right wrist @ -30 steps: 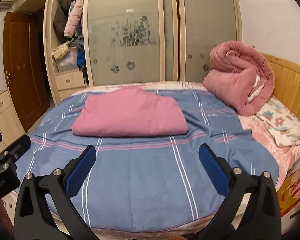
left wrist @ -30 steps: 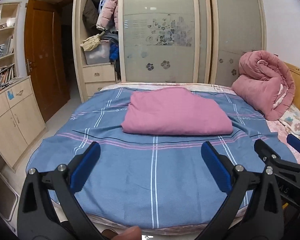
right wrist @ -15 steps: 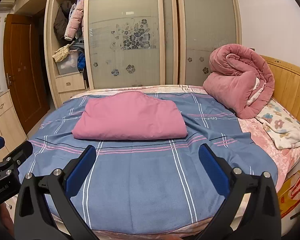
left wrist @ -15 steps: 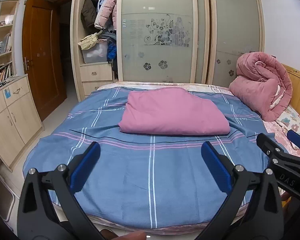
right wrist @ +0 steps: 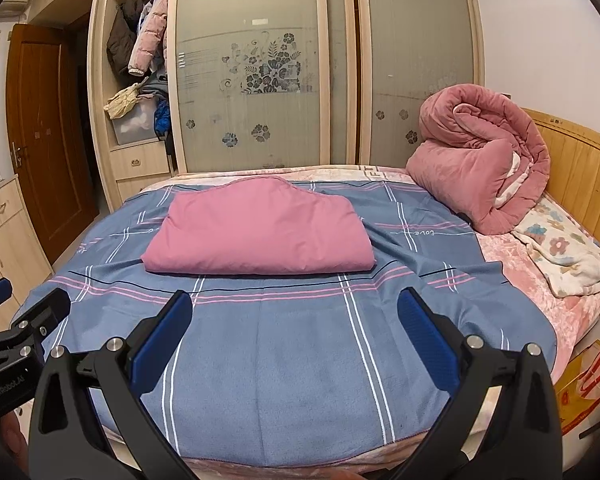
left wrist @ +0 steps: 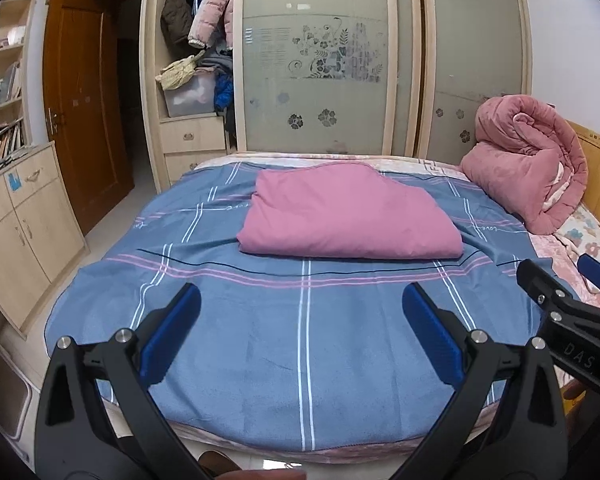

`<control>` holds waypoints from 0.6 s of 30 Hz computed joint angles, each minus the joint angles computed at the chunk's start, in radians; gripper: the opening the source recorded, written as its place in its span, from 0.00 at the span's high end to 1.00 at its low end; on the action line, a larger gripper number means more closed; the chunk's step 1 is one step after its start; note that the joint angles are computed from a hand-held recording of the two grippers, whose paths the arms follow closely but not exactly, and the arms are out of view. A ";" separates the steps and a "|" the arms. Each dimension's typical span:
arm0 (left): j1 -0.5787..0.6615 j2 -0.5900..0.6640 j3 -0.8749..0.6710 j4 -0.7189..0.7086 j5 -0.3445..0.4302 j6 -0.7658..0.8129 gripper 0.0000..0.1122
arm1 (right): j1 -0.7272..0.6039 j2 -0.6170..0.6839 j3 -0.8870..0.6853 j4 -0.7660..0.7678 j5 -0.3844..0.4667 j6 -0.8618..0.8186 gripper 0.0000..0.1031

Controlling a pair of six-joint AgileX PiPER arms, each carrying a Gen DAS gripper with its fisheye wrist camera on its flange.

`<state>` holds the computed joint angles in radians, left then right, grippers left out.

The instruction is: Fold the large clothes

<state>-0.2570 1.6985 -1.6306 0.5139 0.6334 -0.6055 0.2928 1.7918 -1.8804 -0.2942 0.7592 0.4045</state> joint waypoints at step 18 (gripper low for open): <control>0.020 0.006 0.003 -0.055 -0.035 0.058 0.10 | 0.004 0.012 -0.014 0.001 0.009 -0.012 0.01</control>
<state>-0.2372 1.7049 -1.6275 0.4590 0.5979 -0.5476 0.2967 1.8037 -1.8940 -0.2933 0.7677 0.3927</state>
